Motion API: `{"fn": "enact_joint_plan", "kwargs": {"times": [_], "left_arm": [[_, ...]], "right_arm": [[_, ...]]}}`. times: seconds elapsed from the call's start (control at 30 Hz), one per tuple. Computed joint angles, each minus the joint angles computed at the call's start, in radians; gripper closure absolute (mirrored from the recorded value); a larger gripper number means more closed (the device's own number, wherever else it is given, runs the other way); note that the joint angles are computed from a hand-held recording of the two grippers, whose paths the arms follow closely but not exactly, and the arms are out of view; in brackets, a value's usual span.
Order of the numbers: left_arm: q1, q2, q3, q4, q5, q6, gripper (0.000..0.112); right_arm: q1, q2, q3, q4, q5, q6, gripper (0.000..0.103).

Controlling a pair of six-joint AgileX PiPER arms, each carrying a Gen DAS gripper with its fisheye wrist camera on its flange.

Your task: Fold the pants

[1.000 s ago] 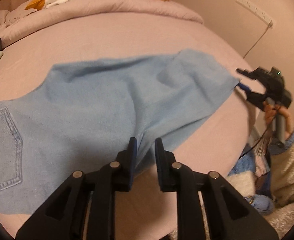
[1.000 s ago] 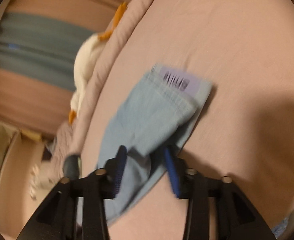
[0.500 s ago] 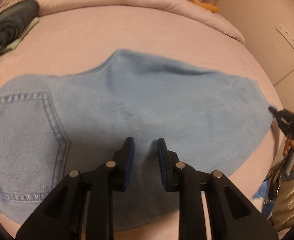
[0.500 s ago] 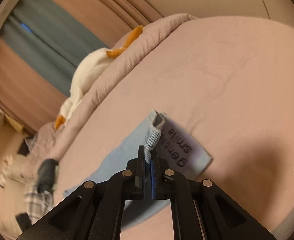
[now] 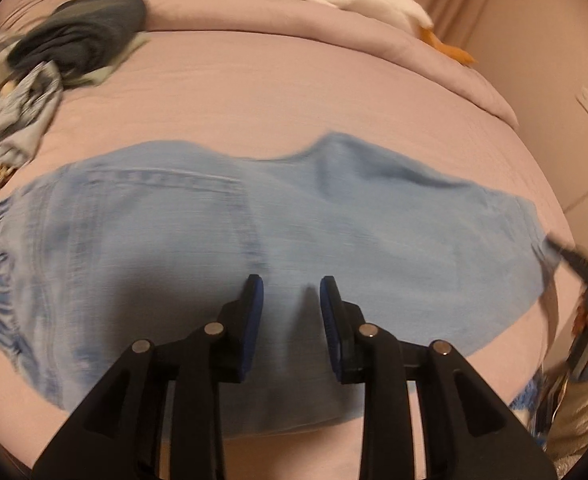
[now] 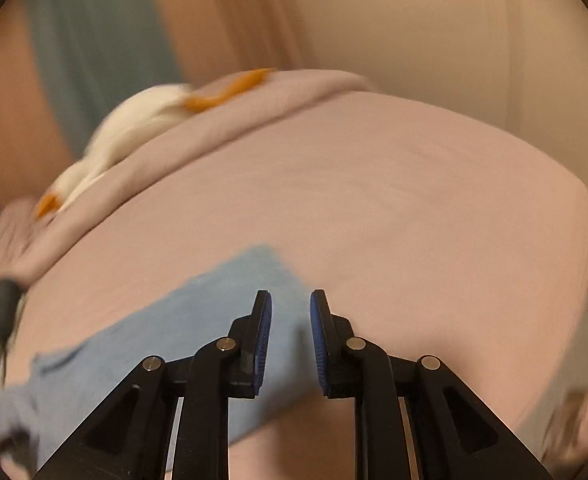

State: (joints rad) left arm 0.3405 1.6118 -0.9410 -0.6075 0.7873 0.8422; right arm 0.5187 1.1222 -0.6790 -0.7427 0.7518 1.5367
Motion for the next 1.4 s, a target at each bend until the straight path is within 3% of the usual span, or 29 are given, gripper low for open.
{"fn": "enact_joint_plan", "kwargs": {"times": [0.03,0.1,0.13,0.2,0.3,0.33,0.4,0.47,0.5,0.63,0.77,0.83,0.87,0.9,0.93,1.1,1.17,1.3,1.37,1.4], "left_arm": [[0.024,0.007,0.000,0.004,-0.001,0.006,0.084],[0.071,0.034,-0.017,0.004,0.026,0.000,0.085],[0.091,0.035,-0.021,-0.010,0.046,0.011,0.085],[0.118,0.010,-0.027,-0.006,0.060,0.014,0.084],[0.169,-0.024,-0.036,-0.029,0.065,0.037,0.077],[0.194,-0.032,-0.036,-0.035,0.064,0.046,0.073],[0.228,-0.040,-0.036,-0.026,0.033,0.037,0.073],[0.256,-0.029,-0.036,-0.013,0.028,0.037,0.073],[0.275,-0.013,-0.035,-0.009,0.034,0.047,0.073],[0.327,-0.001,-0.009,-0.070,0.046,0.147,0.074],[0.332,0.011,-0.017,-0.081,0.054,0.151,0.074],[0.331,0.019,-0.022,-0.084,0.061,0.145,0.074],[0.332,0.024,-0.030,-0.083,0.068,0.142,0.074],[0.333,0.028,-0.034,-0.082,0.071,0.142,0.074],[0.331,0.030,-0.037,-0.078,0.073,0.140,0.074],[0.324,0.022,-0.030,-0.068,0.061,0.139,0.074],[0.321,0.022,-0.033,-0.060,0.062,0.126,0.074],[0.307,0.030,-0.053,-0.030,0.067,0.088,0.073],[0.302,0.030,-0.053,-0.022,0.062,0.086,0.073],[0.299,0.031,-0.055,-0.016,0.057,0.087,0.073]], "right_arm": [[-0.023,0.041,-0.009,0.074,-0.099,-0.100,0.084],[-0.054,0.148,-0.042,0.230,-0.181,-0.300,0.084],[-0.060,0.233,-0.059,0.317,-0.192,-0.400,0.084],[-0.089,0.282,-0.072,0.375,-0.206,-0.496,0.084],[-0.088,0.324,-0.198,0.410,-0.068,-0.548,0.084],[-0.074,0.332,-0.232,0.404,-0.067,-0.580,0.084],[-0.059,0.350,-0.299,0.506,-0.143,-0.752,0.082],[-0.046,0.416,-0.376,0.663,-0.221,-0.952,0.070],[-0.039,0.464,-0.433,0.731,-0.221,-1.052,0.064],[0.005,0.768,-0.799,0.832,-0.139,-1.328,0.062],[0.069,0.939,-1.050,0.857,0.024,-1.466,0.062],[0.098,1.055,-1.235,0.834,0.157,-1.508,0.063],[0.101,1.099,-1.297,0.835,0.215,-1.534,0.068],[0.101,1.152,-1.380,0.830,0.270,-1.555,0.087],[0.099,1.173,-1.422,0.831,0.304,-1.570,0.097],[0.086,1.295,-1.658,0.819,0.386,-1.498,0.099],[0.083,1.286,-1.619,0.810,0.367,-1.453,0.099],[0.072,1.036,-1.239,0.724,0.112,-1.256,0.097],[0.049,0.885,-1.039,0.743,0.017,-1.194,0.093],[0.041,0.817,-0.940,0.771,-0.026,-1.207,0.083]]}}
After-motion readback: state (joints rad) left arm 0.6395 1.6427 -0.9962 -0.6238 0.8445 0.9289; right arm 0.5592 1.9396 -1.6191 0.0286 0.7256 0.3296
